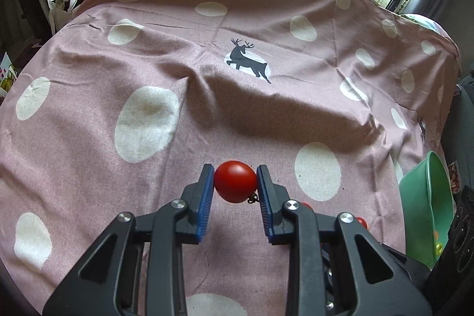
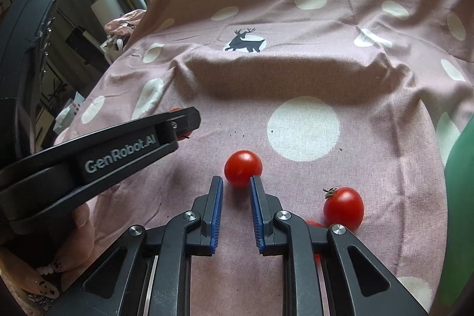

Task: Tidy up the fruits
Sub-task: 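Close the left tool on a cherry tomato while the right tool grasps another, then carry both held cherry tomatoes over the green bowl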

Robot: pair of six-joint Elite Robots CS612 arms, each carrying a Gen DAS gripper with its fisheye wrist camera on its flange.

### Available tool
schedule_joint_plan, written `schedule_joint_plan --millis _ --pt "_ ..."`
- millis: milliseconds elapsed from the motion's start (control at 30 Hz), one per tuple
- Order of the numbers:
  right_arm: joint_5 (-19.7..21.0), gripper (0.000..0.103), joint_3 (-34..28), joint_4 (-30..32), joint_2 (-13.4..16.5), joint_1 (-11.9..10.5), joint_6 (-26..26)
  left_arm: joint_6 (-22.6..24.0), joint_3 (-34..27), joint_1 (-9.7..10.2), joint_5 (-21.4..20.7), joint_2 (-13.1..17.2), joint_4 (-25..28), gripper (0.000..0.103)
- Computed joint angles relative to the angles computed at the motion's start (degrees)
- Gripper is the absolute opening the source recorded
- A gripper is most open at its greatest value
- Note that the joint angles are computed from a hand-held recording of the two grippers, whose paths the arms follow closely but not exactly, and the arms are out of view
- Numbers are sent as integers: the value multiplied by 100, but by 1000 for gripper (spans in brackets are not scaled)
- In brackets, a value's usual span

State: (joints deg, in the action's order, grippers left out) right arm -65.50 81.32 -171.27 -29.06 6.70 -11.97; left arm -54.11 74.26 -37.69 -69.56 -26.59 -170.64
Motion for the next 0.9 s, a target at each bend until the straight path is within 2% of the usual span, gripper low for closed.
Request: schedule_joint_plan --millis 333,467,533,567,600,800,900 --pt "7 18 -60 193 1 -9 46 -78 354 -64 155 -199 -354 28" --pt "134 19 -96 187 -6 -44 194 -163 469 -67 183 -265 -450 28" --pt "-9 26 -144 162 -9 -9 99 -184 540 -67 211 -300 -576 28" --pt "-70 34 -180 153 1 13 28 -183 566 -68 216 -315 -624 28" --pt "-89 36 -219 121 21 31 -14 -177 584 -69 219 -326 -660 28" --pt "-357 36 -489 466 169 162 -235 -183 643 -80 225 -359 -786 28" --pt "-323 33 -519 602 176 143 -37 -156 666 -96 261 -376 -836 28"
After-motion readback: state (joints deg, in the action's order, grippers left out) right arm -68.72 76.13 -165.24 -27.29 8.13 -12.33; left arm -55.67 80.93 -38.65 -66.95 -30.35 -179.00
